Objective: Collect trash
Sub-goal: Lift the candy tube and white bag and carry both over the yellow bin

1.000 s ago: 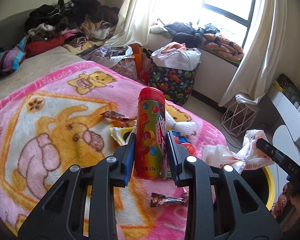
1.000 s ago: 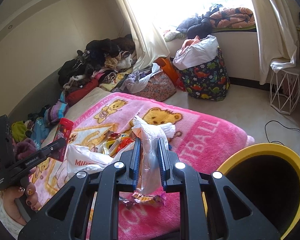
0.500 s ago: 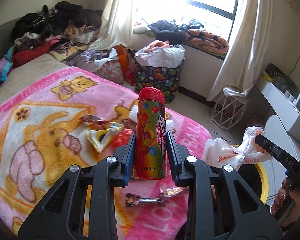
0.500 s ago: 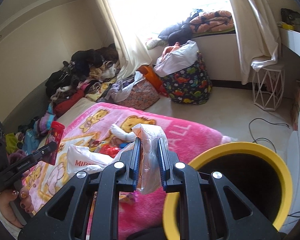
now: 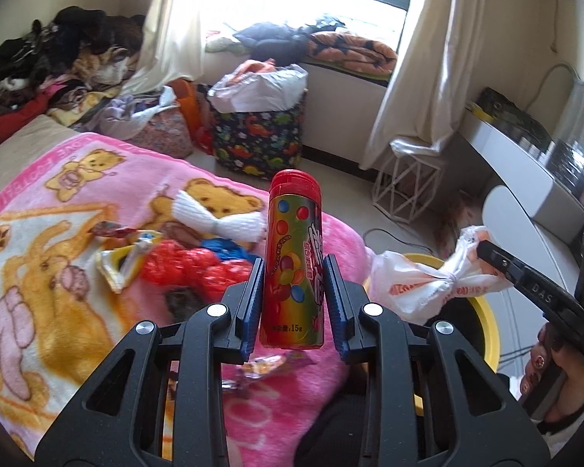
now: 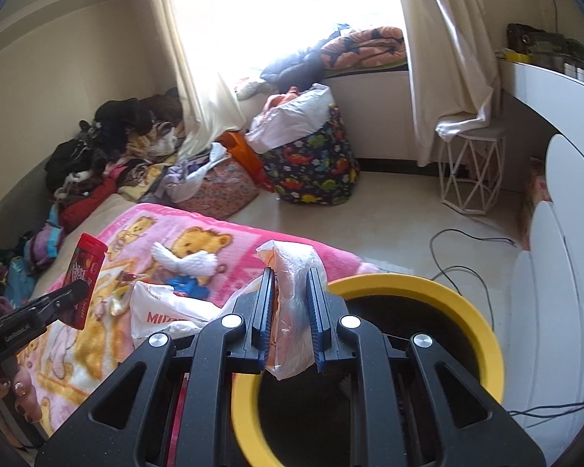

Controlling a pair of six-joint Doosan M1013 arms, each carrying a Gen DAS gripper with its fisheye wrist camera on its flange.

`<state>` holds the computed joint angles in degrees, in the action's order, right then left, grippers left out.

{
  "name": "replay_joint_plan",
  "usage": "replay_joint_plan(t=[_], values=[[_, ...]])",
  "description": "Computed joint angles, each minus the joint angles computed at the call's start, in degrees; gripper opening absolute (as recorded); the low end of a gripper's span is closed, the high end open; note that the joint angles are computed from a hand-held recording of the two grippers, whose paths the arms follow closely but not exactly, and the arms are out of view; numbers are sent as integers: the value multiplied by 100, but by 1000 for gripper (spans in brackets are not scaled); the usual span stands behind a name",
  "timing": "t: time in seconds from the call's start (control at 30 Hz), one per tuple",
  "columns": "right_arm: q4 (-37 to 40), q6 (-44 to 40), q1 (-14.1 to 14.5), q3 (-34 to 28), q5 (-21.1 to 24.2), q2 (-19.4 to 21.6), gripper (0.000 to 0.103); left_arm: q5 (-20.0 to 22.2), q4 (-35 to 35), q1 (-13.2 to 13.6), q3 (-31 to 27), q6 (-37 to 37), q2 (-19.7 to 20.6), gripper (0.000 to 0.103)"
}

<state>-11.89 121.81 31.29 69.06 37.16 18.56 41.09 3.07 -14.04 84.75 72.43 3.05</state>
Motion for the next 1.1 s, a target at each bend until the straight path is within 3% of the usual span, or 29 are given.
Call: replay_joint_plan(t=[0.53, 1.1], values=[[-739, 779, -103, 297, 237, -96, 16, 242, -519, -381, -218, 831, 329, 23], [-883, 1126, -234, 439, 535, -77, 16, 593, -764, -657, -377, 1245, 679, 23]])
